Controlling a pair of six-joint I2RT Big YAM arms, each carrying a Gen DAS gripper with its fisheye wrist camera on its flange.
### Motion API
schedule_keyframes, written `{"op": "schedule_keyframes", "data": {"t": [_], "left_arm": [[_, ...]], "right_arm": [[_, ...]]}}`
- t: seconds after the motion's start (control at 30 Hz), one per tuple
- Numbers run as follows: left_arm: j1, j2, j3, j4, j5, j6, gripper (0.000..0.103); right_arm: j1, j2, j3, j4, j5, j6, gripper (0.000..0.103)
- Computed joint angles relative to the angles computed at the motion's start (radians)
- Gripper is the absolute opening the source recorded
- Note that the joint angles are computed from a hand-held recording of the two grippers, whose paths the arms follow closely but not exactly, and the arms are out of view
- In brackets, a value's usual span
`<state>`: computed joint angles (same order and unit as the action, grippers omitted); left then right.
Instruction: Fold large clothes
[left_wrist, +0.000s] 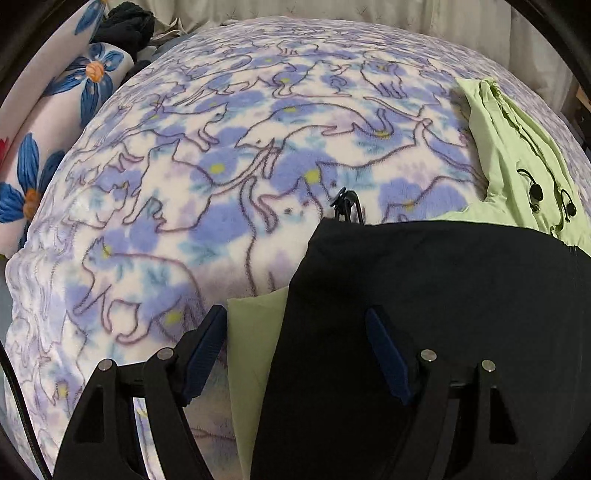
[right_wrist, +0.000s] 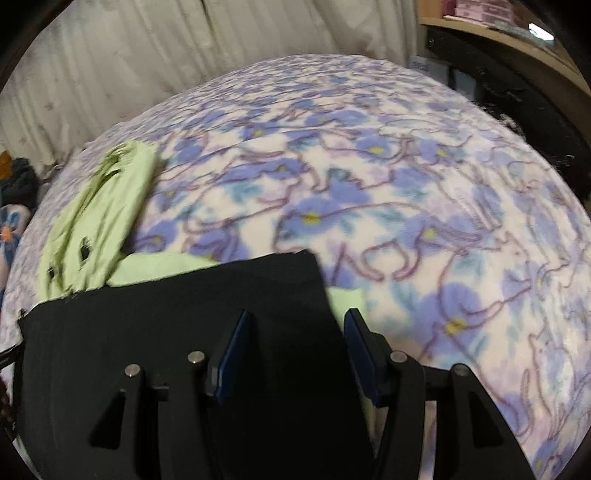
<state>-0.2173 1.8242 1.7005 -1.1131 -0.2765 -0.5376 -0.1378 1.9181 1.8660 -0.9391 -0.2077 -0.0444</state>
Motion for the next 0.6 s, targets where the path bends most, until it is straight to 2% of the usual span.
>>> {"op": "schedule_keyframes", "data": {"t": [0.1,0.17,0.2,0.23,0.27,0.3,0.37,0.4,0.47,0.5,0.6], "left_arm": [[-0.005,0.018,0.024,-0.007,-0.029,0.010,0.074],[-0.014,0.023,0.027,-0.002,-0.063,0.011,0.059],[-0.017,0.025,0.031,-0.003,-0.078,0.012,0.033],[-0.025,0.031,0.041,-0.008,-0.106,0.008,0.010],[-0.033,0.038,0.053,-0.016,-0.134,0.005,0.007],[-0.034,0.041,0.058,-0.013,-0.143,0.006,0.003],[-0.041,0.022,0.037,0.030,-0.169,-0.010,0.003],[-0.041,0.020,0.033,0.032,-0.182,-0.021,0.003],[-0.037,0.045,0.050,-0.030,-0.207,-0.077,0.003],[-0.029,0.052,0.046,-0.053,-0.196,-0.115,0.003],[-0.031,0.018,-0.006,-0.016,-0.196,-0.135,0.003]], "right_arm": [[-0.009,0.031,0.040,-0.023,-0.015,0.025,0.053],[-0.012,0.055,0.068,-0.047,-0.035,0.029,0.053],[-0.012,0.060,0.074,-0.052,-0.051,0.018,0.051],[-0.007,0.055,0.067,-0.043,-0.057,-0.009,0.017],[0.003,0.042,0.051,-0.024,-0.028,-0.025,0.014],[0.014,0.014,0.013,0.031,0.004,-0.043,0.014],[0.021,-0.026,-0.044,0.112,0.021,-0.047,0.012],[0.023,-0.026,-0.050,0.120,0.033,-0.038,0.012],[0.030,0.014,-0.007,0.056,0.072,-0.042,0.013],[0.034,0.022,-0.002,0.046,0.089,-0.043,0.013],[0.049,0.004,-0.014,0.055,0.139,-0.024,0.015]]}}
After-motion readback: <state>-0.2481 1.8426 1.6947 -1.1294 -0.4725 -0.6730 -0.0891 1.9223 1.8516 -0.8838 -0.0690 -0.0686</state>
